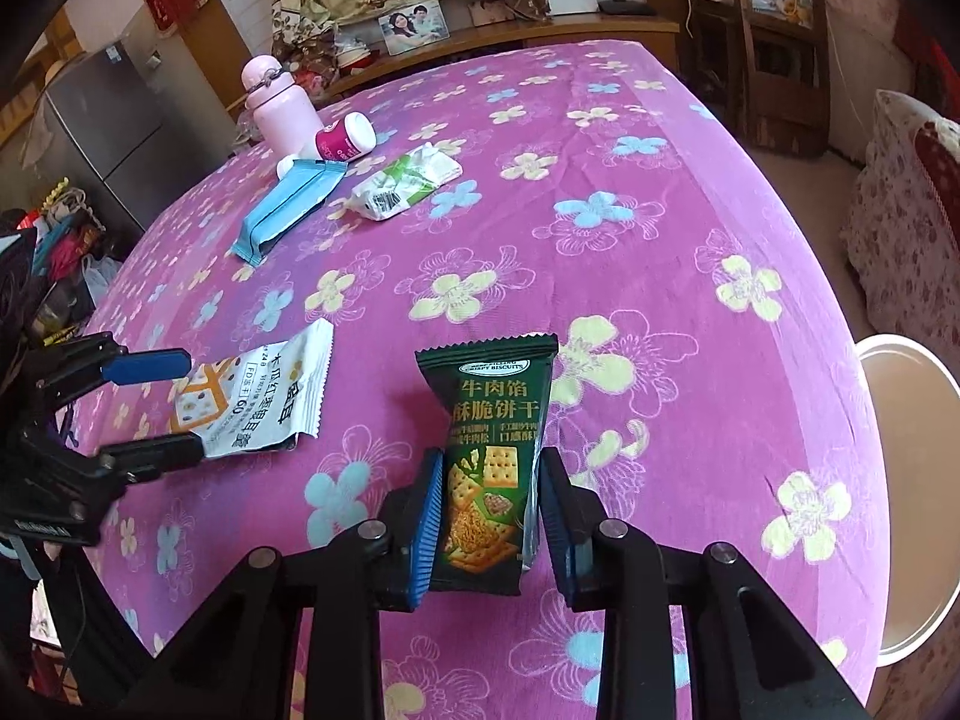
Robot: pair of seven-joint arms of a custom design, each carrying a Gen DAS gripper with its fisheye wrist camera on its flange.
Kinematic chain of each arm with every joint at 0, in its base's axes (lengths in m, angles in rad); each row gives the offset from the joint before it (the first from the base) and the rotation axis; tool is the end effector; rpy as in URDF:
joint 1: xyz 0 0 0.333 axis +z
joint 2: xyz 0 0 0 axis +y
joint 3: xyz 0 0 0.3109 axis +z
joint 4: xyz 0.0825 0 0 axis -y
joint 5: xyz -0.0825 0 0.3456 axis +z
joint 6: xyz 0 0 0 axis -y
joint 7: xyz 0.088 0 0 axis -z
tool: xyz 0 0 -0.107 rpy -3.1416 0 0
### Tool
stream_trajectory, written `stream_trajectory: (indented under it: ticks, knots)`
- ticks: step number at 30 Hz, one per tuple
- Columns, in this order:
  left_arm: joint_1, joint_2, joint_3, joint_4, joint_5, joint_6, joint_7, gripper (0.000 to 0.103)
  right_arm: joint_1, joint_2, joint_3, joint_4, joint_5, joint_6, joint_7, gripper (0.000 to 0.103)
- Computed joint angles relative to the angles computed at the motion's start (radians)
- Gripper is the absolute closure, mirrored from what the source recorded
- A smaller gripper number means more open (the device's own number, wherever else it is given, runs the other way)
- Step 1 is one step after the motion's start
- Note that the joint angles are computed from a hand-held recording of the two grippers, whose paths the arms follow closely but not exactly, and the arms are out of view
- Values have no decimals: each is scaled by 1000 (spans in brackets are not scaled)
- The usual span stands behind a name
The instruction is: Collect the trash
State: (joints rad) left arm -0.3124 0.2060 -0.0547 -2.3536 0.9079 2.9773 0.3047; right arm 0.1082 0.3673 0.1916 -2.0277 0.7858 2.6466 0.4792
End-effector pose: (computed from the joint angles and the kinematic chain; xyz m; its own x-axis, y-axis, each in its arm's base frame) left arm 0.4517 -0.2320 0.3011 0.0161 -0.9975 0.0685 -0.8821 -0.0465 -0.4687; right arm 0.5709 0.1506 0.3113 0.6797 -0.7019 -0.2130 -0.6965 -0.5265 -0.4875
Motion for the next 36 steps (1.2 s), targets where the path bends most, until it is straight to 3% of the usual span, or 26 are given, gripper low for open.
stream_trajectory:
  ticks: [2,6,9,13,17,21,24,27,30,32,34,36]
  knots:
    - [27,3,-29,2,-75,-11,95,23,0,2,-2,4,-2,-5,8,73]
    - [19,46,-53,48,-150,-113,267,23,7,7,-4,12,-19,-1,28,73]
    - [-19,77,-15,76,-95,-129,239,23,10,9,-1,13,-28,6,35,73]
    - [-9,96,10,66,-132,-35,205,23,11,13,2,18,-42,10,43,73]
    - [-77,103,54,85,-56,-78,136,23,5,15,8,19,-36,9,44,73]
    - [-21,76,-9,35,-135,-23,244,24,0,14,9,20,-29,1,42,73]
    - [-21,56,-11,4,-163,-11,287,23,-1,14,10,19,-21,0,38,73]
    - [31,38,-62,-31,-284,25,416,23,2,12,7,18,-24,2,42,73]
    - [160,19,-202,-78,-506,89,624,23,2,12,6,19,-26,-2,43,73]
    - [196,12,-253,-89,-585,88,704,23,2,14,4,23,-27,-9,49,73]
    - [216,2,-286,-100,-648,82,767,23,2,15,4,24,-28,-8,50,73]
    - [199,-10,-276,-109,-677,72,793,23,3,13,4,19,-28,-2,47,73]
